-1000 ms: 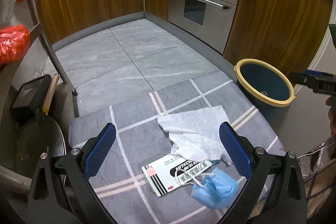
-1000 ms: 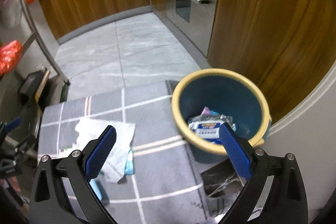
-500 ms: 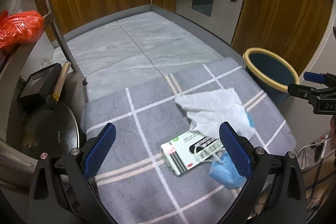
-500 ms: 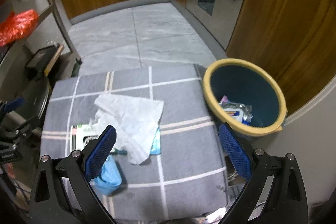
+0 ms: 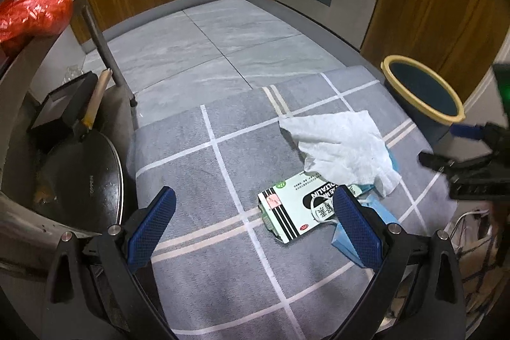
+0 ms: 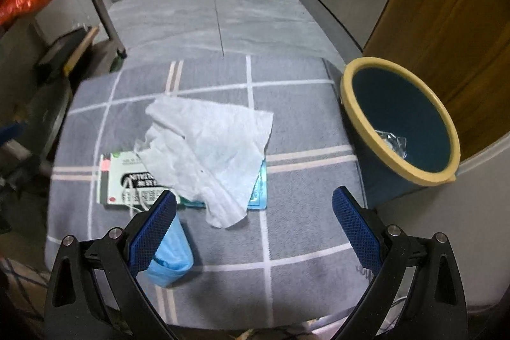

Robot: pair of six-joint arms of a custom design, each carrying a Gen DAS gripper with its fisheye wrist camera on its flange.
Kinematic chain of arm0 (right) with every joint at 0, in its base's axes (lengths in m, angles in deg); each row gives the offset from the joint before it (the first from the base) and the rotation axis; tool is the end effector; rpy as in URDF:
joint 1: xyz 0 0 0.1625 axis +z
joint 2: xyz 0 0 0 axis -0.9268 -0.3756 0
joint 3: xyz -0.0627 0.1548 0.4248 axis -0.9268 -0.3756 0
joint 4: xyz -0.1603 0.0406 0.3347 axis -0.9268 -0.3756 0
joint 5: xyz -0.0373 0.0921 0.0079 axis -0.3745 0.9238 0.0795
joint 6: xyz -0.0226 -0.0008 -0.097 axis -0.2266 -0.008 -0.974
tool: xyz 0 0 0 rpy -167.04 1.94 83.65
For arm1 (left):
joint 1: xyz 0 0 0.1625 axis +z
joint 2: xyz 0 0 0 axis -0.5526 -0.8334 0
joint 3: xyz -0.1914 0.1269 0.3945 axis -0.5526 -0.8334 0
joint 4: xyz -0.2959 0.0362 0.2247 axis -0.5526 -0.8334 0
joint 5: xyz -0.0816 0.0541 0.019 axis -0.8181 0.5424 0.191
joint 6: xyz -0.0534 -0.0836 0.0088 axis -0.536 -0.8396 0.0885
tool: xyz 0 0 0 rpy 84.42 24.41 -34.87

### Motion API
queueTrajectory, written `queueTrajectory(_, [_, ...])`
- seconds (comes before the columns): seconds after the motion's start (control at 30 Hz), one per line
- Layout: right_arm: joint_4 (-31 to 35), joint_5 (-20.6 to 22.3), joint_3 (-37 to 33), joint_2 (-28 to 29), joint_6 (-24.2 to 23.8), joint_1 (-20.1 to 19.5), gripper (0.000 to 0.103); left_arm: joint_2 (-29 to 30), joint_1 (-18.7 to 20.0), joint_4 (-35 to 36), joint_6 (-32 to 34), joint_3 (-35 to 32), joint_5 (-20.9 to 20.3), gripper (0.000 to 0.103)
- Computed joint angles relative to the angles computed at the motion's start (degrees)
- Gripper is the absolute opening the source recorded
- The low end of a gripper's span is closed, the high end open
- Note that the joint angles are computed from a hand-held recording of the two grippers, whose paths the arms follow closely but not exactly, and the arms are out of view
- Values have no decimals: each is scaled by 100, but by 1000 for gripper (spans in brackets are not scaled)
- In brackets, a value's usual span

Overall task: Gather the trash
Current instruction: 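Grasp the white tissue with the right tool while the left tool grasps the blue mask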

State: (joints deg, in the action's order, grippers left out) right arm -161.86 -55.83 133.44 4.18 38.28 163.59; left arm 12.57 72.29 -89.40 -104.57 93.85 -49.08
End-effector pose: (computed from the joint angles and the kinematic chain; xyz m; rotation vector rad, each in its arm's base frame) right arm 0.1109 -0.4644 0.2455 0.3307 -2.2750 0.4463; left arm -0.2945 -0.4993 0.0991 0.5359 2.3413 -0.5547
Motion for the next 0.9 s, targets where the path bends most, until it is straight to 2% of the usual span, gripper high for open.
queueTrajectory(0.07, [-33, -84, -23, 120, -83, -21, 97, -15, 34, -4, -61, -7, -13, 97])
queueTrajectory(0.27, [-39, 53, -123, 374, -245, -191, 97, 112, 124, 185, 24, -144, 166, 97])
queueTrajectory(0.47, [508, 318, -305, 487, 136, -364, 92, 214, 204, 140, 229, -268, 66, 97])
queueTrajectory(0.73, [1064, 460, -520, 583, 413, -450, 59, 361, 274, 60, 466, -425, -35, 97])
queueTrajectory(0.83, [1309, 475, -574, 587, 459, -488, 41, 390, 288, 65, 503, -470, -65, 97])
queueTrajectory(0.87, [1382, 494, -589, 585, 462, -502, 28, 397, 289, 58, 510, -479, -83, 97])
queueTrajectory(0.9, [1464, 554, -607, 568, 480, -522, 19, 404, 291, 42, 523, -488, -110, 97])
